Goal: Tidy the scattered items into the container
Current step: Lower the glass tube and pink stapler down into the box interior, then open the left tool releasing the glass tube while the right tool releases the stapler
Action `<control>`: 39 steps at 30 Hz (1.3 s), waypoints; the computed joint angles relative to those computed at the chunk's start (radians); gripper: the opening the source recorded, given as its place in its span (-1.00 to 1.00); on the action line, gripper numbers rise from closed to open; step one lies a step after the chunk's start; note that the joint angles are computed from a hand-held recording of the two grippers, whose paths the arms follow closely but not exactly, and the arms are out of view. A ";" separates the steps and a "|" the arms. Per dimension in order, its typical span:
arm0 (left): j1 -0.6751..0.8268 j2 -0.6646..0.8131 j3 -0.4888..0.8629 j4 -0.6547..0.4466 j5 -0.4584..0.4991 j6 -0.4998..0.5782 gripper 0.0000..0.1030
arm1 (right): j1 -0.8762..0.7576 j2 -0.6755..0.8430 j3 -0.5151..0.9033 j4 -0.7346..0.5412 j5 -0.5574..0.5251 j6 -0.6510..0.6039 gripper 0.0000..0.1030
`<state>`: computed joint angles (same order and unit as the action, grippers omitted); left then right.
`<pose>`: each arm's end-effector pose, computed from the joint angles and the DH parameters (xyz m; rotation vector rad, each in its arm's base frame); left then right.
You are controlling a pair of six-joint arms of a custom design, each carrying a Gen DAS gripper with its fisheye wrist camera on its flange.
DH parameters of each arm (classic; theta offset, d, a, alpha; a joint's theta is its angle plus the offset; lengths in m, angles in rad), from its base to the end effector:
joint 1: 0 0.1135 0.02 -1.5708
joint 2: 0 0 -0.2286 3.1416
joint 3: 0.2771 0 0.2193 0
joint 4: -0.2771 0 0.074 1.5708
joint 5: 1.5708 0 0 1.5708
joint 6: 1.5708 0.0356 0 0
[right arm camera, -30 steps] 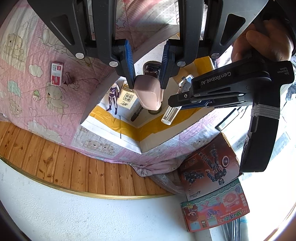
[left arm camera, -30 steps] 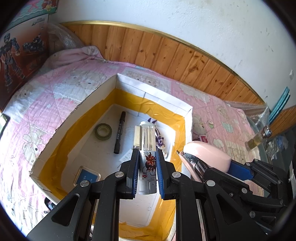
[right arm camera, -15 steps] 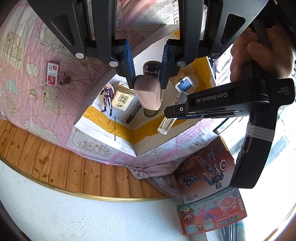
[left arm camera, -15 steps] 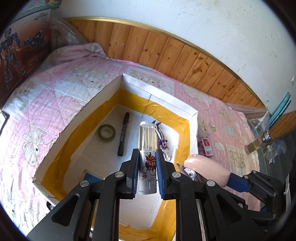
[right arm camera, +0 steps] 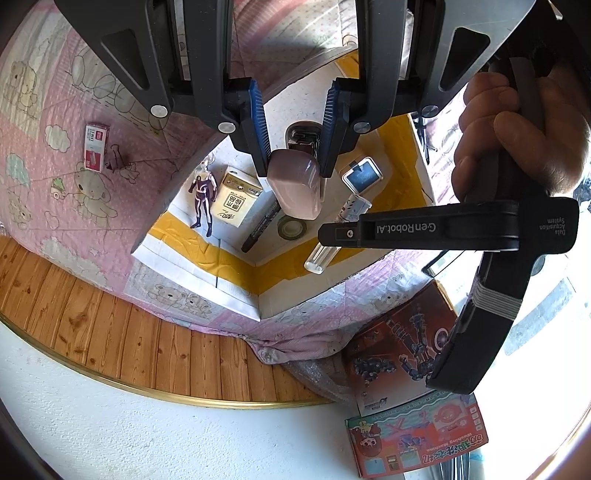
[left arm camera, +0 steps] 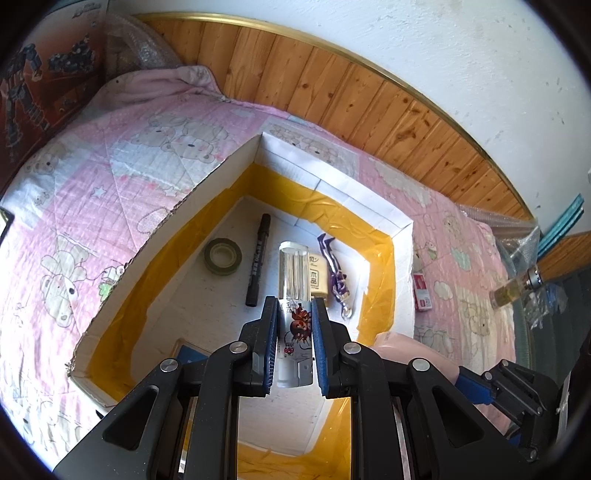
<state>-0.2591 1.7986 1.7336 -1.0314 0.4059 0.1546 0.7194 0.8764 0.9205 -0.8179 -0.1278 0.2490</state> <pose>0.3200 -0.0994 0.2874 0.6691 2.5506 -0.5745 0.1174 0.1088 0.2820 -0.6281 2.3411 0.6121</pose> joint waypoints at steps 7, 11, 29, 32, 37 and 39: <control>-0.001 0.066 0.066 -0.032 -0.005 -0.006 -0.65 | 0.049 0.029 -0.014 0.024 0.022 0.015 -0.47; -0.010 0.093 0.094 -0.035 -0.032 -0.013 -0.65 | 0.074 0.049 -0.021 0.037 0.033 0.021 -0.47; -0.072 0.150 0.139 -0.012 -0.158 -0.012 -0.65 | 0.159 0.138 -0.040 0.084 0.075 0.032 -0.47; -0.084 0.158 0.145 -0.013 -0.167 -0.016 -0.65 | 0.159 0.153 -0.038 0.089 0.078 0.025 -0.47; -0.096 0.183 0.169 -0.020 -0.181 -0.024 -0.65 | 0.152 0.178 -0.035 0.099 0.076 0.017 -0.47; -0.100 0.191 0.175 -0.022 -0.188 -0.026 -0.65 | 0.151 0.178 -0.040 0.096 0.078 0.017 -0.47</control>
